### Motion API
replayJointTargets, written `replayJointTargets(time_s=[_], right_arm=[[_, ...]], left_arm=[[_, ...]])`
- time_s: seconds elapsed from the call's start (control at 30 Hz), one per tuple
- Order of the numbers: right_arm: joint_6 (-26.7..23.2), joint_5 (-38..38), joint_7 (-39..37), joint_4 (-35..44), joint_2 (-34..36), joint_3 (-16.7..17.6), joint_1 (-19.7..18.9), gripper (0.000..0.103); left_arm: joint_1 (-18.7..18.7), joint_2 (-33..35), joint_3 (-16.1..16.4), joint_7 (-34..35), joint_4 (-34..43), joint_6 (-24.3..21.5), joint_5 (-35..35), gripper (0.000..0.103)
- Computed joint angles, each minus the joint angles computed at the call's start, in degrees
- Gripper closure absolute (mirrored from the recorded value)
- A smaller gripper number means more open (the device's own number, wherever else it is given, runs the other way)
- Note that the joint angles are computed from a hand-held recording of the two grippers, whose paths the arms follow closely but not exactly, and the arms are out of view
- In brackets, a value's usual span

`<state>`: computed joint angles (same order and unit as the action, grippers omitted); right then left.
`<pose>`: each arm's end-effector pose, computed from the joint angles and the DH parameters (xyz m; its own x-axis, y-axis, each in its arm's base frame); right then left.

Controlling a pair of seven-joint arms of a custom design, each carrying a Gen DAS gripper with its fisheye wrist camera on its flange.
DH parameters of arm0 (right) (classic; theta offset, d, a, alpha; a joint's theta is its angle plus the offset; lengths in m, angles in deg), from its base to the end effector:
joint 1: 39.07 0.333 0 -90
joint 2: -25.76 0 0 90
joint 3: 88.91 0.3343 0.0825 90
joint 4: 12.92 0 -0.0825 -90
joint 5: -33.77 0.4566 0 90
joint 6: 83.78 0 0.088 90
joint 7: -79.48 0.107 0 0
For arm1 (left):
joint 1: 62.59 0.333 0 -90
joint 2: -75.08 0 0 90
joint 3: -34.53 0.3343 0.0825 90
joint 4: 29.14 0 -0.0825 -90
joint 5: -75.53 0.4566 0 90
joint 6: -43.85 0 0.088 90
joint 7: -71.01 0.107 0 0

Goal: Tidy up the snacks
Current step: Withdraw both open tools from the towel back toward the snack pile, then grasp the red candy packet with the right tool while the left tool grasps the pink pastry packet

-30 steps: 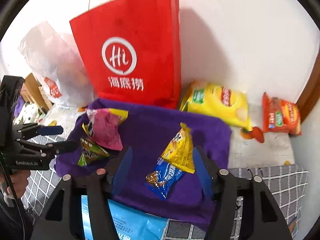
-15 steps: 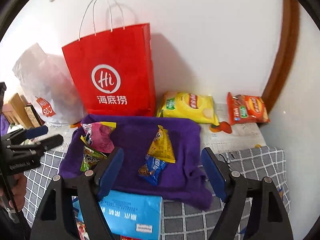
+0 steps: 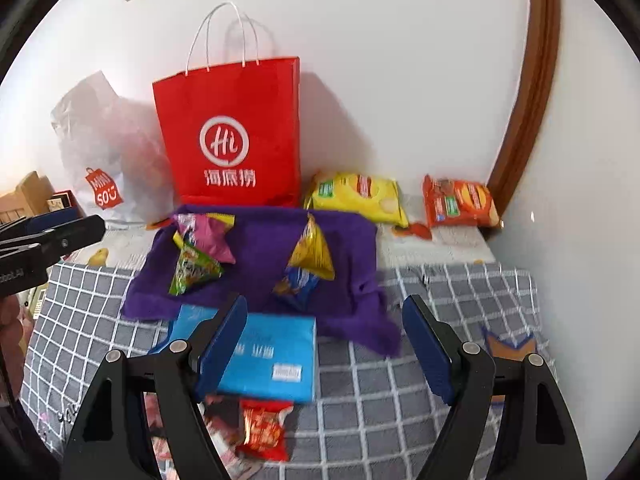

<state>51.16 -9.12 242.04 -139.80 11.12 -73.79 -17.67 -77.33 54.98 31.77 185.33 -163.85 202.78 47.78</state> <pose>0.4629 0.3404 0.5148 -0.1956 -0.9799 0.0384 -0.7097 0.1144 -0.6951 0.5279 -0.1471 0.5406 -0.3892 -0.9131 0.1219 -0.6658 0.1873 -0.7222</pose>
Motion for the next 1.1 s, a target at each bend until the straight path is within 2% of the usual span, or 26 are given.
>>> replayJointTargets(time_s=[0.1,0.27,0.5,0.63,0.77,1.03,1.1], right_arm=[[-0.29,0.11,1.23,-1.24,-0.81,0.55,0.47,0.023],[-0.79,3.68,1.07,-3.03,-2.21,0.63,1.34,0.023],[1.85,4.23,2.76,-5.73,-4.56,1.83,1.30,0.023],[2.45,4.76,2.99,-6.35,-5.08,2.25,1.20,0.023],[2.12,5.11,2.92,-6.67,-5.20,2.61,1.13,0.023],[4.94,5.36,4.15,-8.64,-6.08,2.85,0.97,0.023],[6.15,5.64,4.40,-9.16,-6.03,2.87,0.93,0.023]], left_arm=[[-0.09,-2.65,0.09,-0.44,-2.72,-0.23,-0.27,0.028],[4.76,-5.50,-4.14,-9.55,-5.85,-1.64,9.28,0.025],[3.24,-8.76,-1.92,-14.18,-8.67,-4.10,11.27,0.022],[3.74,-10.38,-2.38,-16.49,-9.97,-3.98,12.84,0.020],[3.38,-11.44,-2.01,-17.43,-10.78,-3.69,13.74,0.015],[3.67,-12.68,-2.48,-18.44,-12.32,-2.85,16.45,0.014],[2.72,-12.65,-1.49,-17.35,-12.69,-2.71,16.22,0.014]])
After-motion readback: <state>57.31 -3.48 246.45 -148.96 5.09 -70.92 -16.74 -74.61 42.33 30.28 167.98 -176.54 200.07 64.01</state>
